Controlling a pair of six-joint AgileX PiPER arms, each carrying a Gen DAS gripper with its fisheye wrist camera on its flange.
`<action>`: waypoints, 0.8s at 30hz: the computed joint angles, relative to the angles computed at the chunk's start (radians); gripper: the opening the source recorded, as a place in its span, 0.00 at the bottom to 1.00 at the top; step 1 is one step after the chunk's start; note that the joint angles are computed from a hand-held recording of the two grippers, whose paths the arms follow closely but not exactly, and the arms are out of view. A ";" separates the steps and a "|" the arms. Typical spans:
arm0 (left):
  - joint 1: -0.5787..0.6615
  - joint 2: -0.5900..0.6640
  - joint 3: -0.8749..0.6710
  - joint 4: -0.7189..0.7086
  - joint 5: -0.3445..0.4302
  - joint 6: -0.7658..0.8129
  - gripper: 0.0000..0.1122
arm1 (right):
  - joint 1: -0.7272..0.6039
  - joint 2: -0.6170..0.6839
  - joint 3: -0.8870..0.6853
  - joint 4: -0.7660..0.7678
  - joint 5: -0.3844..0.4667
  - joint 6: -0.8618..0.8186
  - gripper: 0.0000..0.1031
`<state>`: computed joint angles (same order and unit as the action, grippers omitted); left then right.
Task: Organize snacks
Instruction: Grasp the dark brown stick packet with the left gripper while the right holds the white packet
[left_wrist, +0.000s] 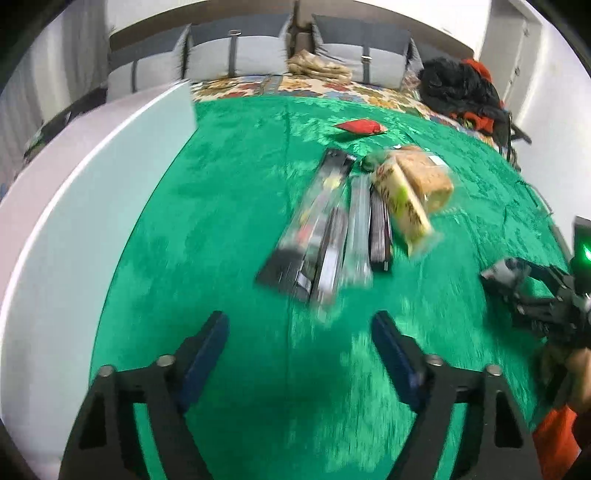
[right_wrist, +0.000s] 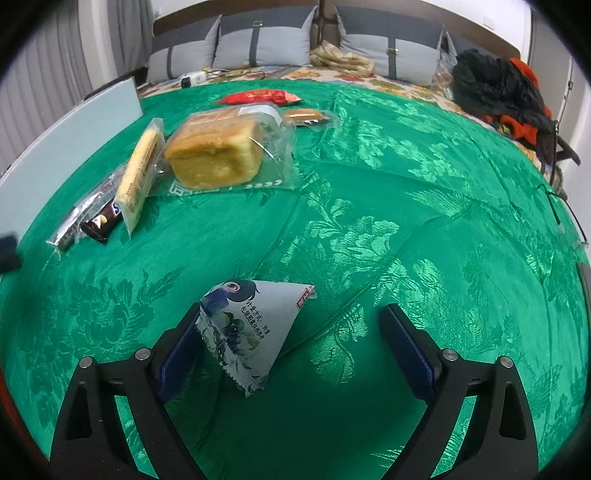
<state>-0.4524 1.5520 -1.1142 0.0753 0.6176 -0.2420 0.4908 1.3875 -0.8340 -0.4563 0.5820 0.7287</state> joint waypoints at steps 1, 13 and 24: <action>-0.010 0.049 -0.056 0.009 0.022 0.012 0.57 | 0.000 0.000 0.000 0.000 0.000 0.000 0.93; 0.020 0.053 0.006 -0.161 0.056 0.208 0.14 | -0.003 0.000 0.002 -0.001 -0.005 0.002 0.93; -0.047 -0.021 0.115 0.008 0.053 0.070 0.54 | -0.011 0.001 0.002 0.011 -0.013 -0.012 0.93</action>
